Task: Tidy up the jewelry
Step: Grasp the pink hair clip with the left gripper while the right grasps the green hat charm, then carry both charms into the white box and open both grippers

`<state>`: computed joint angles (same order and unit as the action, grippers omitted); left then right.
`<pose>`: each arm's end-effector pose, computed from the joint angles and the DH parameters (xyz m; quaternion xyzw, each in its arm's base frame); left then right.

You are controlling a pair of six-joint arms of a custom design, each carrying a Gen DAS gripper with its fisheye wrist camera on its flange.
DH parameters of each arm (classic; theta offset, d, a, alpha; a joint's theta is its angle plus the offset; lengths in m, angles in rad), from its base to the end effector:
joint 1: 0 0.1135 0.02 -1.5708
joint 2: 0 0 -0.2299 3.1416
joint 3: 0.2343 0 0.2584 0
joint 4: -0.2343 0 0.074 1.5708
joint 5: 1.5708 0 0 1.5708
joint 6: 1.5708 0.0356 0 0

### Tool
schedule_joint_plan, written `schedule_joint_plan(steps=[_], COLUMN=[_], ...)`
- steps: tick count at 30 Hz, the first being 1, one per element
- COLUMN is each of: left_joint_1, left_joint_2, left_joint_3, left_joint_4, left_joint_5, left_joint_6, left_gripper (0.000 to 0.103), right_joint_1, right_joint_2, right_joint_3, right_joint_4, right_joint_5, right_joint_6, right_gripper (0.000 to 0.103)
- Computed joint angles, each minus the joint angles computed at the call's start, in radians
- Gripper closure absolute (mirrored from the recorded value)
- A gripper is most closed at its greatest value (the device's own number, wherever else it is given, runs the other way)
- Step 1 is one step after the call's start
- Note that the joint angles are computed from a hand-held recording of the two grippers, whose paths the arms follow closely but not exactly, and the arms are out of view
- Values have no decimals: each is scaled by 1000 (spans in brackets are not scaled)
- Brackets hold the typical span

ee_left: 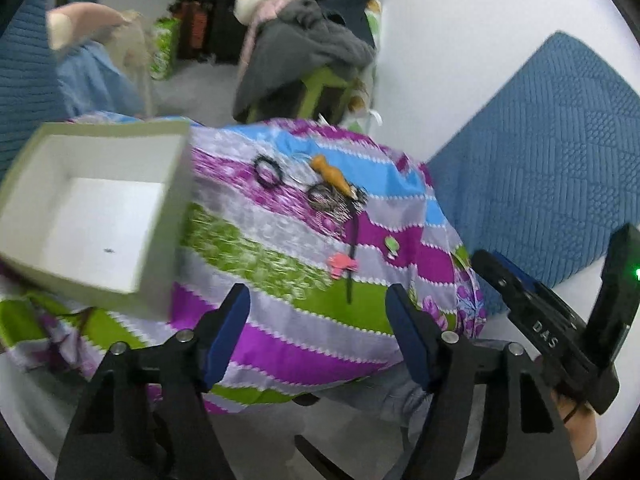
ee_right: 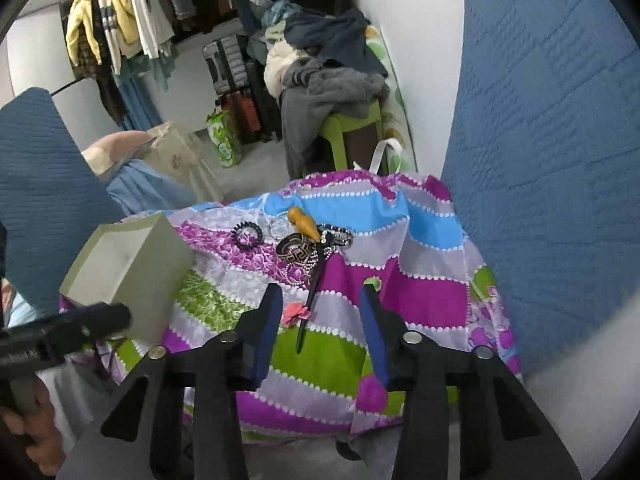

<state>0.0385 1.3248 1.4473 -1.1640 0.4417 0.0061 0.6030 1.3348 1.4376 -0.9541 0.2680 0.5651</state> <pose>0.2601 -0.0052 0.3351 0.0420 0.9425 -0.2057 0.2599 0.2372 0.1519 0.3410 0.0295 0.9283 0.0881 0.3600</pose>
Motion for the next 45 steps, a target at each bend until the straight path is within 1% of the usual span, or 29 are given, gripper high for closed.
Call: schedule_joint_plan(steps=[1,3,6,10,11,12,17,21,22,23,24,25,29,31,32,36,39,41,45], left_joint_1=[-20,-61,-107,-153,-166,-173,-195,-198,-205,-217,-219,-217,-226,-228,-228,-240,-247,-248,-224], left_joint_2=[16,65,145,234,261,282,362,401,419,421,424,424,436,442,454,465,459,462,417], left_joint_3=[-7,-18,-18,-14,-11,-8,-13,-19,-13,-15,-16,-18,-19,-13,-6,-2,-7,-11,-32], left_joint_4=[17,54,100,159,173,186,239,271,285,300,308,313,333,333,339,360,362,368,340], left_joint_5=[0,4,17,22,22,20,15,12,-4,-36,-34,-25,-39,-34,-28,-27,-26,-27,-5], left_joint_6=[-9,-25,-39,-44,-46,-48,-49,-48,-46,-31,-25,-21,-2,2,0,-3,-11,-19,-29], left_gripper=[37,46,50,51,54,56,57,57,57,57,57,57,59,62,66,66,66,66,66], right_joint_1=[-18,-58,-119,-189,-202,-212,-253,-276,-278,-268,-262,-263,-290,-288,-286,-258,-263,-255,-241], right_joint_2=[9,27,70,138,157,174,269,334,348,371,386,399,446,469,472,478,457,453,410], right_joint_3=[-9,-36,-63,-85,-86,-85,-61,-36,-29,-9,4,15,52,67,64,74,59,63,53], right_joint_4=[14,51,92,139,148,156,191,200,199,182,172,170,157,144,146,136,140,136,116], right_joint_5=[-21,-74,-146,-231,-244,-256,-293,-289,-278,-230,-195,-184,-229,-232,-243,-201,-240,-232,-226], right_joint_6=[-11,-38,-73,-117,-125,-132,-164,-187,-198,-223,-245,-257,-241,-250,-255,-297,-280,-277,-242], right_gripper=[70,71,74,77,77,77,78,78,79,79,79,79,79,79,79,82,82,82,82])
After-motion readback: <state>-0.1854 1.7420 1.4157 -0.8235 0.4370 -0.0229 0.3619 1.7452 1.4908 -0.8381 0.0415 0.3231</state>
